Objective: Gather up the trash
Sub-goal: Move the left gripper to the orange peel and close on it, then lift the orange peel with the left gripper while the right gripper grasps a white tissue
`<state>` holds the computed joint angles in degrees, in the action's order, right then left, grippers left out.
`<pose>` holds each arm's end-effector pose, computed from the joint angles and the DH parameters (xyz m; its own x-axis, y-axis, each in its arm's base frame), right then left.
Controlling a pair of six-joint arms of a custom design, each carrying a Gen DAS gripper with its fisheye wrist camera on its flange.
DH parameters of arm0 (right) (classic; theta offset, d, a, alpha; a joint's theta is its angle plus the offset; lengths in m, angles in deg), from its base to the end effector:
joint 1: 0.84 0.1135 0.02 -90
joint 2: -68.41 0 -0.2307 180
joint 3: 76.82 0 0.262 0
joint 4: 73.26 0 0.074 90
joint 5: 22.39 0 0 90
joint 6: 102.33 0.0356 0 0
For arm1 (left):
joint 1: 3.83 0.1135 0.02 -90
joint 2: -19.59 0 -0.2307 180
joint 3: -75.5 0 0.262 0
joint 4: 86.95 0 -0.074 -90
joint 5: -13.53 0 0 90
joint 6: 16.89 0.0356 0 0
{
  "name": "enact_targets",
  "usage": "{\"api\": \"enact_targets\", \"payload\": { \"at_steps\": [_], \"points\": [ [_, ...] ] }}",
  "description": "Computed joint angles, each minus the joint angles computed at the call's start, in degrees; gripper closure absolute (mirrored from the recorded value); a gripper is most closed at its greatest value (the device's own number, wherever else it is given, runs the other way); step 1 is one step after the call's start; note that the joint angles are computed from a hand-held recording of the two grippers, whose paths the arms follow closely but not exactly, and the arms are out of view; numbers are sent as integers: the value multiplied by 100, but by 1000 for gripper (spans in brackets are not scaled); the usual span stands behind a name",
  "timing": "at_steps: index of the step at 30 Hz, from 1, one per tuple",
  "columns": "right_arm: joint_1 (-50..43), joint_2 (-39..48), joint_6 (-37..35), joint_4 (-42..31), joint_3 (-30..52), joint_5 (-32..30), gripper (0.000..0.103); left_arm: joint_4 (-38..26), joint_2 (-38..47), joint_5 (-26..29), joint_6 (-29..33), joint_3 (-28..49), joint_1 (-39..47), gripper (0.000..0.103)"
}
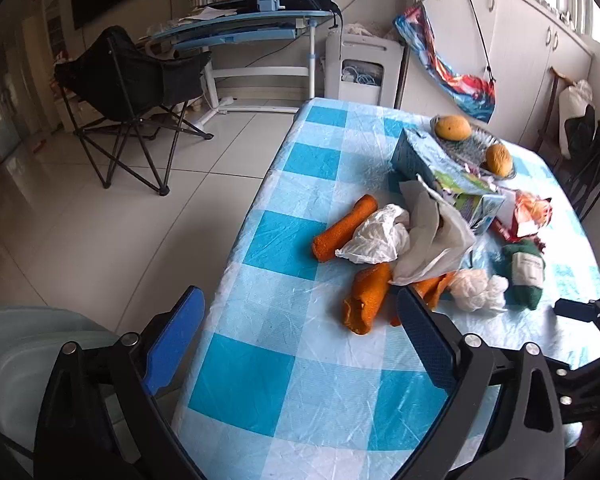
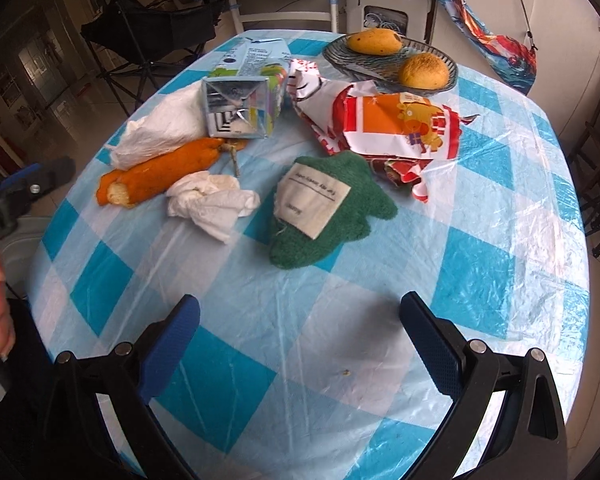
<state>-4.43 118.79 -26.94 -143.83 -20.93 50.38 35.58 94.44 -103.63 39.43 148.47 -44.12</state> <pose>0.1795 -0.0007 0.2184 -0.8594 -0.1875 -0.4758 -0.2910 0.9443 0.1535 0.2206 -0.1657 0.2367 -0.7667 0.0031 -0.6420 -0.0328 0.9985 0.0441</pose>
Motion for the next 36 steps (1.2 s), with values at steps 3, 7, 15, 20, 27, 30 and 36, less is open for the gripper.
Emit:
{"api": "enact_targets", "payload": {
  "at_steps": [3,7,15,20,27,30,36],
  "points": [
    [-5,80,-152,-147,113,-339,7,-57,446,-161,263,231,-12,17],
    [304,-20,-186,-127,167,-355,7,164,808,-25,638,402,89,26],
    [546,-66,-219,258,416,-168,7,596,1097,1049,1018,465,266,81],
    [364,-64,-323,411,435,-692,7,591,712,1743,895,179,320,87],
    [1107,209,-132,919,248,-653,7,171,-628,2241,348,-701,307,88],
    [1292,559,76,1236,232,-577,13,-39,-877,2140,202,-880,195,87],
    [1655,1002,314,1489,310,64,27,-109,-872,1994,197,-881,133,79]
  ]
}}
